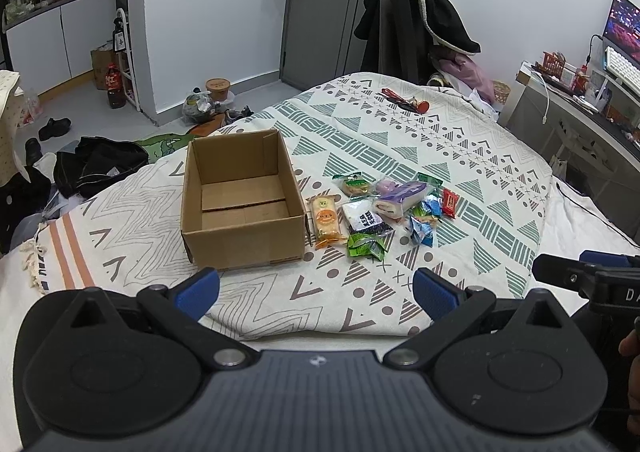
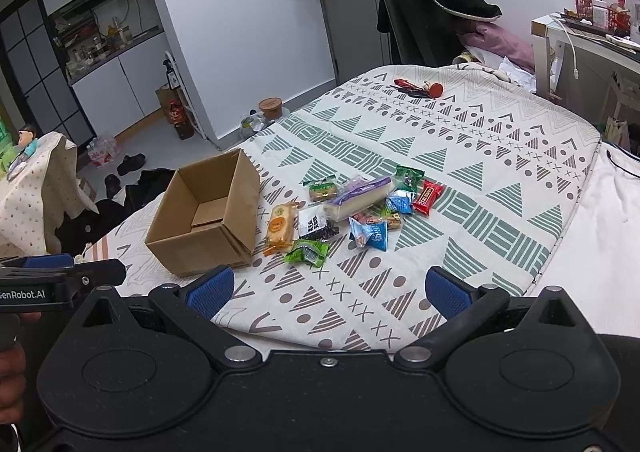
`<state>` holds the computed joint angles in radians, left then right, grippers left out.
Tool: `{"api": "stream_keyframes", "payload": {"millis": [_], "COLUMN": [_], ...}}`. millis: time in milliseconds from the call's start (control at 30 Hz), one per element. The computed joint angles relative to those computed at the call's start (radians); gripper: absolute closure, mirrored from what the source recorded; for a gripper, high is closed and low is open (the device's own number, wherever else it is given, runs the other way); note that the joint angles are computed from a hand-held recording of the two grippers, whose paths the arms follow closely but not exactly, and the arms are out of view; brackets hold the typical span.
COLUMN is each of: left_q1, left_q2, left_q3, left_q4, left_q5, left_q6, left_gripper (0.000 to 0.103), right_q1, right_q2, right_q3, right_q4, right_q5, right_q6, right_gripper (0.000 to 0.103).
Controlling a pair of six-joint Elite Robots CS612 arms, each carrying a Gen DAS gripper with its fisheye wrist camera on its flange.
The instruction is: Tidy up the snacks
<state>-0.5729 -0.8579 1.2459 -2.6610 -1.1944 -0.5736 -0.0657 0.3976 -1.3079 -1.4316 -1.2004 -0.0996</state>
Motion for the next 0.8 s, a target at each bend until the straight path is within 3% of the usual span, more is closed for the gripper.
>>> {"api": "stream_keyframes", "payload": {"millis": [267,800], "left_q1": [0.003,0.012], "left_q2": [0.004,0.101], "left_q3": [-0.017,-0.154], "left_q4": [0.015,0.042], "left_q5": [0.000,-0.043], "left_q6": [0.004,0.023], "left_gripper": [0.001,0.001], "right_q1": [-0.003,-0.012], "right_q2": [-0.009,-0.065], "right_q3": [0.031,0.186], "right_q4": [-0.012,-0.054], "right_q5": [0.006,0.009], "right_q6": [0.002,0.033], "right_gripper": [0.000,0.000]}}
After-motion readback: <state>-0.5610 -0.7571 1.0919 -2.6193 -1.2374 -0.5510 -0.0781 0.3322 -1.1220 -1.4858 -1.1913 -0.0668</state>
